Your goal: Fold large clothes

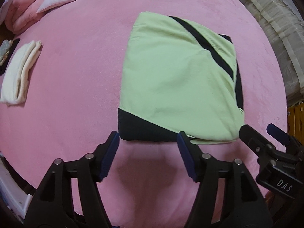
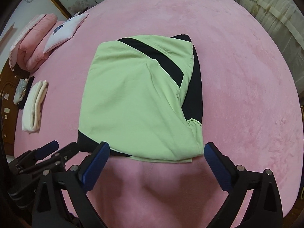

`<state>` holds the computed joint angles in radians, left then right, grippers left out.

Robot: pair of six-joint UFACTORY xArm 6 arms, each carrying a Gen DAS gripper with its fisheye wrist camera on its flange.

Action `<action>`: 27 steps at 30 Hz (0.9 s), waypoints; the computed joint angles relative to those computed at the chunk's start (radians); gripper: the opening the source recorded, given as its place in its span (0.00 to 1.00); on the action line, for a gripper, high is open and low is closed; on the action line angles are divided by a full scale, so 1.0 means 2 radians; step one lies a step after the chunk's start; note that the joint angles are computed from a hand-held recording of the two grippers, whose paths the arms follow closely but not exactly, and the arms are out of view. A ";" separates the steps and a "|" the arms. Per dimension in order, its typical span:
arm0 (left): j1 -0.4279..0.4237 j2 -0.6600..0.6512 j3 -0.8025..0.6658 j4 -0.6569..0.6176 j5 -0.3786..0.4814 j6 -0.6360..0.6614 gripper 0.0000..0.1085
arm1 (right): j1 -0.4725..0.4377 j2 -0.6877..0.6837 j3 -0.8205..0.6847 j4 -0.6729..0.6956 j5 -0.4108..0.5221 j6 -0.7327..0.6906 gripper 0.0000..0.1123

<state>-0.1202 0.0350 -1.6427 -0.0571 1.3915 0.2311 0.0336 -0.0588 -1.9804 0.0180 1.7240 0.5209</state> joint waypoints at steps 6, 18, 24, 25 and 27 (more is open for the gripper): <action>-0.009 0.024 -0.048 -0.004 0.020 -0.016 0.65 | 0.002 0.036 -0.060 -0.004 0.027 -0.003 0.91; -0.017 0.050 -0.089 0.003 0.025 -0.023 0.67 | -0.004 0.063 -0.109 0.013 0.042 -0.007 0.91; -0.019 0.062 -0.104 0.004 0.029 -0.023 0.67 | -0.009 0.070 -0.121 0.018 0.046 -0.009 0.91; -0.020 0.064 -0.106 0.005 0.030 -0.023 0.67 | -0.011 0.073 -0.126 0.017 0.048 -0.011 0.91; -0.021 0.068 -0.111 0.008 0.032 -0.023 0.67 | -0.014 0.076 -0.129 0.019 0.047 -0.012 0.91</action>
<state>-0.1631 0.1707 -1.8647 -0.0412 1.4551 0.1858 0.0054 0.0923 -2.2387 0.0565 1.8189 0.4974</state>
